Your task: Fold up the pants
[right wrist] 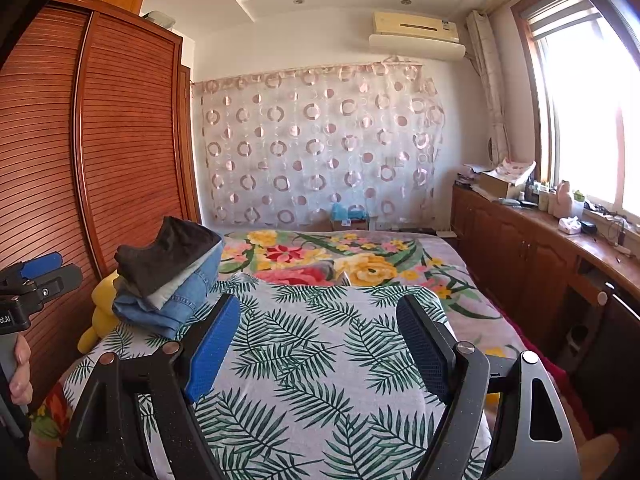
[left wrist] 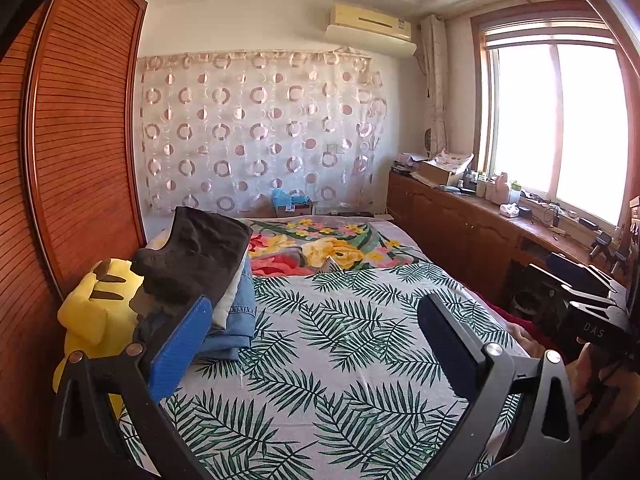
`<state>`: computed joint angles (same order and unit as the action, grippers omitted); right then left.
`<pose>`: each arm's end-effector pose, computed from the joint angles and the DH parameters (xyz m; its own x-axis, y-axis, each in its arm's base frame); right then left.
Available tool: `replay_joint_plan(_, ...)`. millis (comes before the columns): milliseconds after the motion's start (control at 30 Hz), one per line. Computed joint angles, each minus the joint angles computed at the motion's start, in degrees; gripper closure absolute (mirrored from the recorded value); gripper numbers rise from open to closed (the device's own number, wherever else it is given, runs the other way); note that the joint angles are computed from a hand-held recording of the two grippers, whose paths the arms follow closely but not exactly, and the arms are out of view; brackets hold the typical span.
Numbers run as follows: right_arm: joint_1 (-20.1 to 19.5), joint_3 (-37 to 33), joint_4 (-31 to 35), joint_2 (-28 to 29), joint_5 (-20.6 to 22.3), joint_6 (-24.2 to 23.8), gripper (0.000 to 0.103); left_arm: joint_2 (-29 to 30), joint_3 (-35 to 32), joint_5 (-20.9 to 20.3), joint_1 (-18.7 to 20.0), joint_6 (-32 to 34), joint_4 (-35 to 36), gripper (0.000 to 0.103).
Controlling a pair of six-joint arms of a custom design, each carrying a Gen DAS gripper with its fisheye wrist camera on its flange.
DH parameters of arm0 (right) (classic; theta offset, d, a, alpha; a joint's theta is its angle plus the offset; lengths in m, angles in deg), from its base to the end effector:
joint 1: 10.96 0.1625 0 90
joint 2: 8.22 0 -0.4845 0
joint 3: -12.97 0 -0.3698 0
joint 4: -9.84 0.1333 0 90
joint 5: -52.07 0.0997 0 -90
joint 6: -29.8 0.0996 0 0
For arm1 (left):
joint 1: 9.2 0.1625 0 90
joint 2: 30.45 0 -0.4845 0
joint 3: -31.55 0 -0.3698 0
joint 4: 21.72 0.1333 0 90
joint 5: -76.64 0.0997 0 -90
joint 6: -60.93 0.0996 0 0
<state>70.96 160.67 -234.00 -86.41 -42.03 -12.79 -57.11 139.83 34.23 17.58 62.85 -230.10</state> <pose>0.0775 -0.3517 0.3797 -0.7291 0.0889 0.6786 -0.6513 0.2146 -0.7278 -0.4487 -0.4581 0.0199 -0.6740 0.4149 -0.6112 0.7382 0.3473 -0.5783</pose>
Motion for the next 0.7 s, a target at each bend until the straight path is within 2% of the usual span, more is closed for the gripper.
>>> replay_joint_plan(700, -0.2, 0.3, -0.9, 0.4, 0.5, 0.0, 0.021, 0.2, 0.0, 0.3, -0.1, 0.2, -0.2, 0.000)
